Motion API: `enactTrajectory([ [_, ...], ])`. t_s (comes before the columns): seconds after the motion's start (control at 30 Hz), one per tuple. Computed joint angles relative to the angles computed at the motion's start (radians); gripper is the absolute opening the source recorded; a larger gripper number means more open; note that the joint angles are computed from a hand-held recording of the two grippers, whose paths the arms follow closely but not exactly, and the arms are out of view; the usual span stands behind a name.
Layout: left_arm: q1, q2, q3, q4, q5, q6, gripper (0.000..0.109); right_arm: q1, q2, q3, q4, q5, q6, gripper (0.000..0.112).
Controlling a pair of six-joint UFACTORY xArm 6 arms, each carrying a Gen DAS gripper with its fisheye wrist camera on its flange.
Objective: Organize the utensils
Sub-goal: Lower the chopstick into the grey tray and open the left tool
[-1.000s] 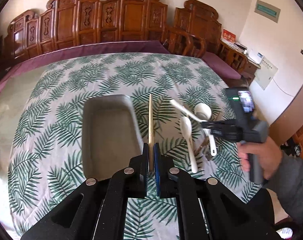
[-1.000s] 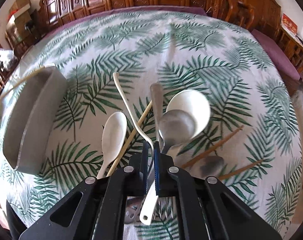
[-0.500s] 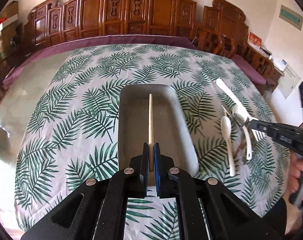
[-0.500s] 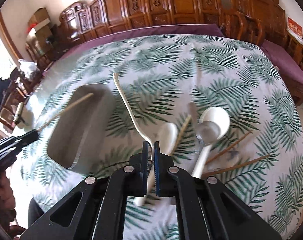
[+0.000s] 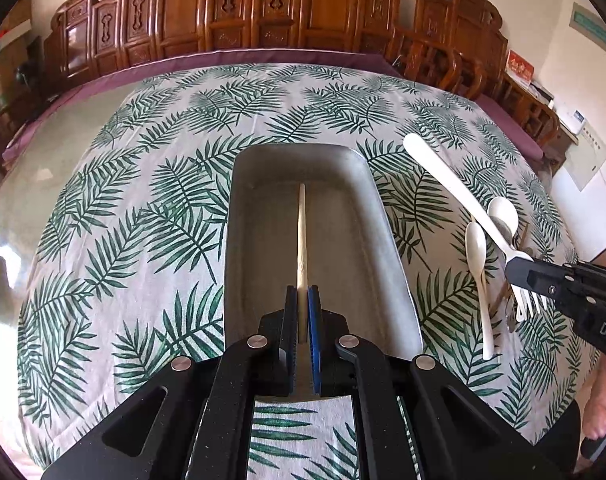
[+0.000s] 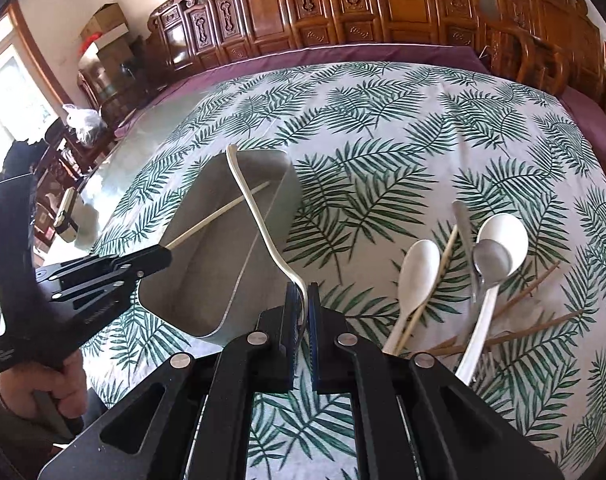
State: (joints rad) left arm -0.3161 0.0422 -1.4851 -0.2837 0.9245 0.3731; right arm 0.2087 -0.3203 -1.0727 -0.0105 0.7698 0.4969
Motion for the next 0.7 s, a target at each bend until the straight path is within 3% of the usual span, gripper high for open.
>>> enactTrajectory([
  [0.1,0.009,0.006,-0.013,-0.008,0.016,0.001,0.006,0.012,0.019,-0.018,-0.007,0.003,0.004,0.006],
  [0.23,0.028,-0.011,-0.013,-0.029,0.007,0.011,0.02,0.025,0.049,-0.043,-0.013,0.0,0.012,0.006],
  [0.7,0.13,-0.069,-0.03,-0.074,0.014,0.08,0.033,0.065,0.223,-0.171,0.062,-0.032,0.058,0.006],
])
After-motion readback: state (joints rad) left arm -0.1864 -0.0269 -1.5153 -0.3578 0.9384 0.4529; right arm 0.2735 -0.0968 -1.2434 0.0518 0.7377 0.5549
